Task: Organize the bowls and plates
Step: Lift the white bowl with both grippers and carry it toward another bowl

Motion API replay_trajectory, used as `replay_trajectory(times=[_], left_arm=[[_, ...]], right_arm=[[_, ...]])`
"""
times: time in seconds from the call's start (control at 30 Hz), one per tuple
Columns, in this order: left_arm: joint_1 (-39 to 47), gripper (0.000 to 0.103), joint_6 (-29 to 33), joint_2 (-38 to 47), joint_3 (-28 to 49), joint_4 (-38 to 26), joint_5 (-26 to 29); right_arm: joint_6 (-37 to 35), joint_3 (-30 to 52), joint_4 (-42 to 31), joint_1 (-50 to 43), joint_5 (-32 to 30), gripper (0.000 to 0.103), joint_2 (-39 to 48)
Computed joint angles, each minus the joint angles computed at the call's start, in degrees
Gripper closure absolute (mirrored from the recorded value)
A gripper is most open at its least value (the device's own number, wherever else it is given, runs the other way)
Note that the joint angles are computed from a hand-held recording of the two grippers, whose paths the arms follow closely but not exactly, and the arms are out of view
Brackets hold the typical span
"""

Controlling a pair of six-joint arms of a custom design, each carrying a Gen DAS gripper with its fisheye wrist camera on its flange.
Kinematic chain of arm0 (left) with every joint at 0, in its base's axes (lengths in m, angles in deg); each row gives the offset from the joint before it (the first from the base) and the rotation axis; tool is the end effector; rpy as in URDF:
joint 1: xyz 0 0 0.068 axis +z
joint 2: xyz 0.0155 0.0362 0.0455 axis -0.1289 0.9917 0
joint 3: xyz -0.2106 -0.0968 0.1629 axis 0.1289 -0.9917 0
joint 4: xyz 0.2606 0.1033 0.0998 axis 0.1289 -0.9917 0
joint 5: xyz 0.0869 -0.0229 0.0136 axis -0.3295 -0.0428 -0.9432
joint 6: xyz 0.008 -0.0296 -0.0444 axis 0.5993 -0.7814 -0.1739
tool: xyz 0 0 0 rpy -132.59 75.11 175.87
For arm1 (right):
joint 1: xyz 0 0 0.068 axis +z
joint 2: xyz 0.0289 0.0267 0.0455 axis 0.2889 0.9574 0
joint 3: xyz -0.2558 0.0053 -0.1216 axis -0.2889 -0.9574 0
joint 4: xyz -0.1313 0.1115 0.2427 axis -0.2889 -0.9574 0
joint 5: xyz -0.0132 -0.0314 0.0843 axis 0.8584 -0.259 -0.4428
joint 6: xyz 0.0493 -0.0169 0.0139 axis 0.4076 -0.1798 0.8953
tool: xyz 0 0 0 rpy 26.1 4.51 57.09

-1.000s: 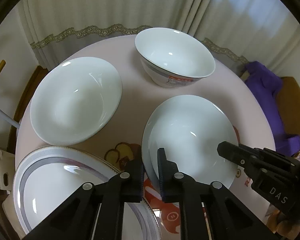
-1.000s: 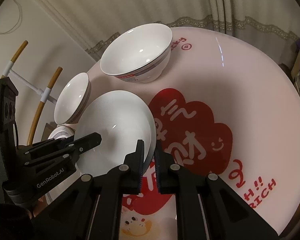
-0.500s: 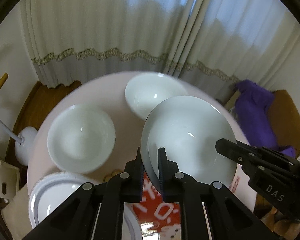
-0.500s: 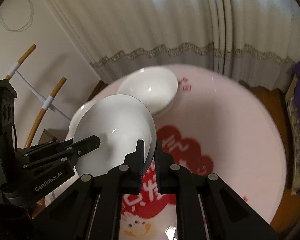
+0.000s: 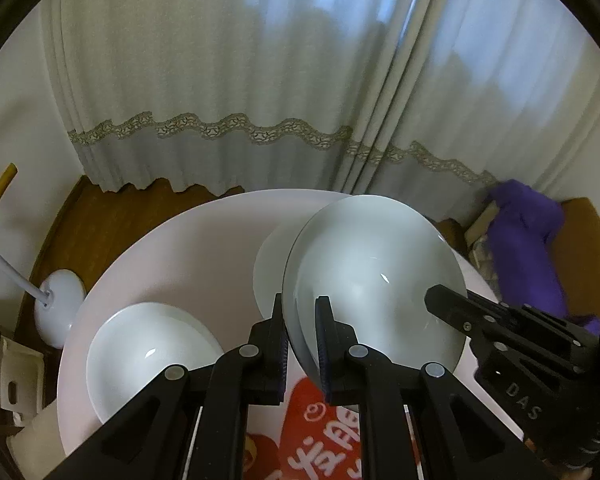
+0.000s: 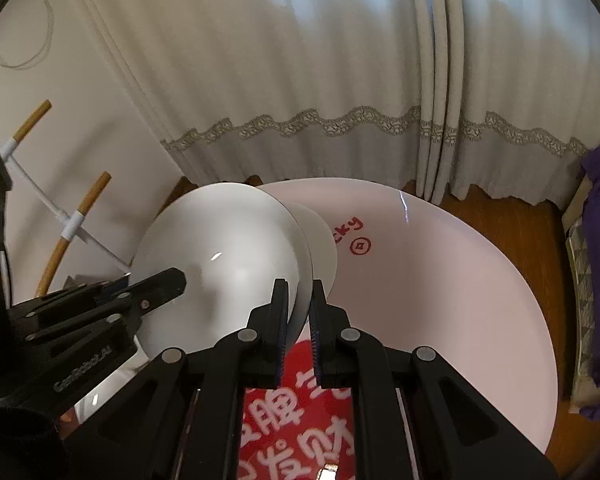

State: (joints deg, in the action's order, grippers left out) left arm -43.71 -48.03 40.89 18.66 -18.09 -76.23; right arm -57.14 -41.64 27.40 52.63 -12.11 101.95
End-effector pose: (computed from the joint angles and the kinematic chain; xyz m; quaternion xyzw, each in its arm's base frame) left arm 0.2506 -0.1707 0.2779 -0.0910 0.9502 -0.0482 0.2941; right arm 0.2315 0.1741 0.1916 -0.1840 0.9262 0.2078 0.2552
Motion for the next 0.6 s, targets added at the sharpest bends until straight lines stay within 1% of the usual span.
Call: replay_trajectory(times=[0.2,0.33,0.6], left_arm=[[2.20,0.095,1.89,5.16,2.06,2.30,1.49],[3.23,0.095,2.48,8.46,3.79,3.29,2.21],[4.96,0.094,3.85,11.75,4.73,5.20,3.70]], right_arm=[[-0.42,1.65,1.58,-0.34,1.36,0.093,4.99],[0.20,2.33,1.67,0.82,3.84,0.093,6.34],[0.53,4.52,0.63,2.16,7.94,0.093,9.30]])
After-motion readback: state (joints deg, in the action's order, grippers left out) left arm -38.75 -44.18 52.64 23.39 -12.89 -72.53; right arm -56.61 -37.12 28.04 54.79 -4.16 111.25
